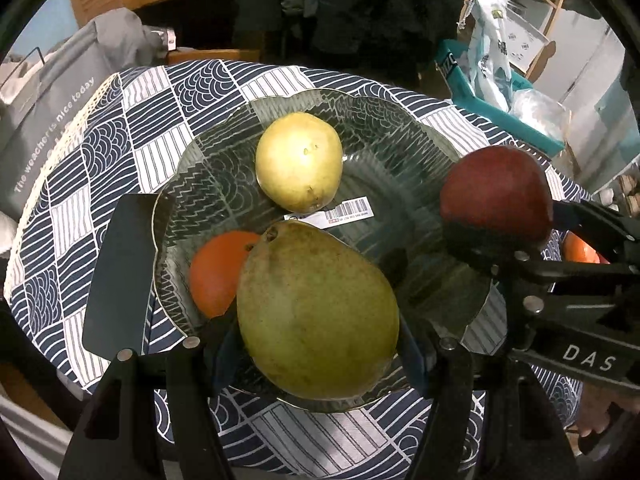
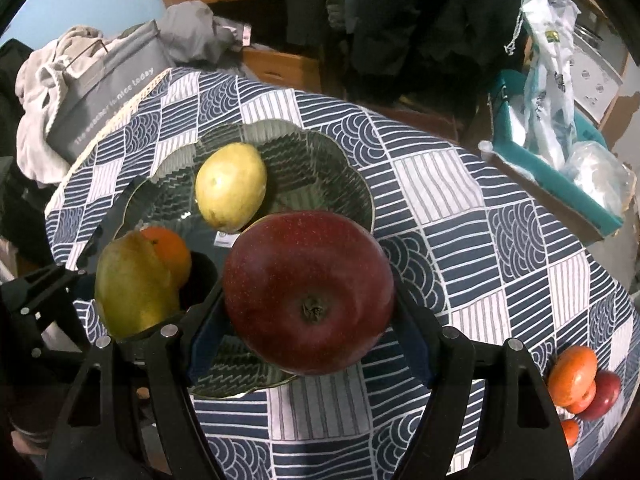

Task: Organize fruits
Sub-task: 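Carry the green pear with the left tool toward the plate while the right tool carries the apple, then set the green pear on the plate with the left tool while the right tool releases the apple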

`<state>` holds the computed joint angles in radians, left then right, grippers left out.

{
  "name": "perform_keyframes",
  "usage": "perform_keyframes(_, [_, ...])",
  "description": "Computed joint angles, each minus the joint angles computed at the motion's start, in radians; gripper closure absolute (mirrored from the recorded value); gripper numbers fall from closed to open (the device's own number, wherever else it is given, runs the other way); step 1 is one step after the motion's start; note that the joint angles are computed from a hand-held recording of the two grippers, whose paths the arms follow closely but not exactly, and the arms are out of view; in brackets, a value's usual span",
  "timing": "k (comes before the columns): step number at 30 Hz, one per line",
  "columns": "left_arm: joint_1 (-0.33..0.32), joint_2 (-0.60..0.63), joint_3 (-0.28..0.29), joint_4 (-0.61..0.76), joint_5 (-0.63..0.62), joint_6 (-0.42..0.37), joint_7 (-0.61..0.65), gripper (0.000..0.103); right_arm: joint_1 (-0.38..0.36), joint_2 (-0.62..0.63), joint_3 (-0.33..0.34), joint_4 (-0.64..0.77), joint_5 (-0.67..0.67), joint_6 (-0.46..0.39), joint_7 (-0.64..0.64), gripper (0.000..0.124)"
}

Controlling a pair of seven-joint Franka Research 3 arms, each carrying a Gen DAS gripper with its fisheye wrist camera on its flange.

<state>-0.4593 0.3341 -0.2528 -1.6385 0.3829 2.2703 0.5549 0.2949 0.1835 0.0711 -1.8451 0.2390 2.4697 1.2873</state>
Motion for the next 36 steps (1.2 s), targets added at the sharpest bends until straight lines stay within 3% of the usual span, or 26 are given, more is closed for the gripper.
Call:
perform_keyframes(21, [0.016,-0.016,-0.006,-0.027,-0.039,0.041,-0.006,0.035,-0.005,0.017,0.002,0.028,0.029,-0.058,-0.012,0.046])
perform_keyframes(31, [0.015,-0.024,-0.008,-0.027,-0.043,0.044,-0.002,0.035,-0.007,0.008,0.009,0.017,0.062,-0.04,-0.048,0.045])
perform_keyframes(36, [0.012,-0.029,-0.006,-0.024,-0.037,0.042,-0.008,0.035,-0.011,-0.019,0.015,-0.002,0.113,0.009,-0.087,0.044])
